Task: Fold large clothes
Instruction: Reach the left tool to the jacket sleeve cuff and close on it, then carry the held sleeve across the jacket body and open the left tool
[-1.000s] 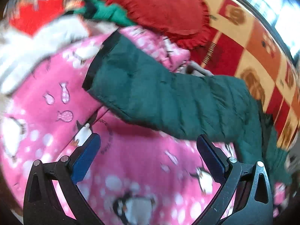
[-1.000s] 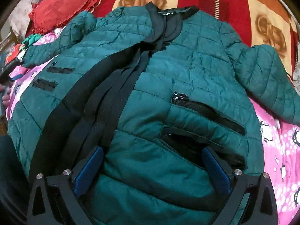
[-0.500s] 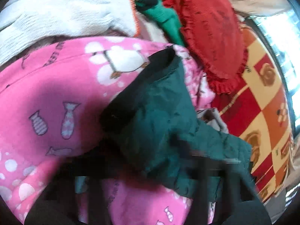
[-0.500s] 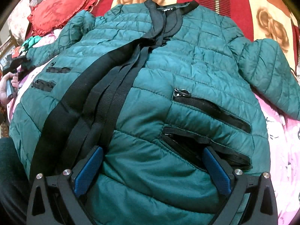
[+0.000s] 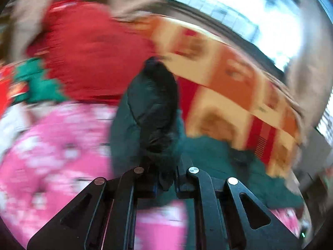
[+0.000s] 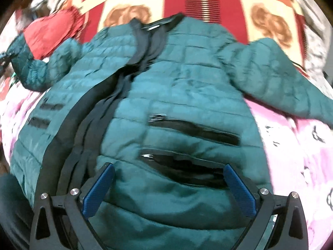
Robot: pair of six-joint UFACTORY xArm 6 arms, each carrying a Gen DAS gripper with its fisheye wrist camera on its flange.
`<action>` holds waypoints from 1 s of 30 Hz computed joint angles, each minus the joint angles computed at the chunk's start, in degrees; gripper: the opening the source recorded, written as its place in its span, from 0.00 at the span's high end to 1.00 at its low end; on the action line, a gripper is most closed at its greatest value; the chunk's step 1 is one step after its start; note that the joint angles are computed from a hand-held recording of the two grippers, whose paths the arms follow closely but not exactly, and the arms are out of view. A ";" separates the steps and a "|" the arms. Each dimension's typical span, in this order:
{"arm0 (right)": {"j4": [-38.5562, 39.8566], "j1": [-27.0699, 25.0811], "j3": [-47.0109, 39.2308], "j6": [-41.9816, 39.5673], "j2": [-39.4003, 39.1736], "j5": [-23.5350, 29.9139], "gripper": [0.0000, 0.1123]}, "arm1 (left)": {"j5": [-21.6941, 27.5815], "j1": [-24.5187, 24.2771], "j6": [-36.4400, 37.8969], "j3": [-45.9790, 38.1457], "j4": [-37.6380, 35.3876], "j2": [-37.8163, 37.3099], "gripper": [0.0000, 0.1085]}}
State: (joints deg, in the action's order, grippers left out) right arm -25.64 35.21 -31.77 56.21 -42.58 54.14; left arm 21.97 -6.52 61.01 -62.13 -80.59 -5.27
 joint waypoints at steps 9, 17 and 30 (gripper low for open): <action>-2.72 -0.40 1.94 7.42 -9.03 10.98 0.09 | 0.25 -20.28 -8.30 -11.22 8.46 8.12 0.91; -2.94 -0.27 3.84 7.54 -14.08 17.25 0.09 | 3.05 -28.89 -15.06 -25.57 9.20 21.87 0.91; -3.45 -4.06 3.96 6.35 -13.86 18.85 0.09 | 8.12 -31.85 -16.06 -39.38 5.31 39.19 0.91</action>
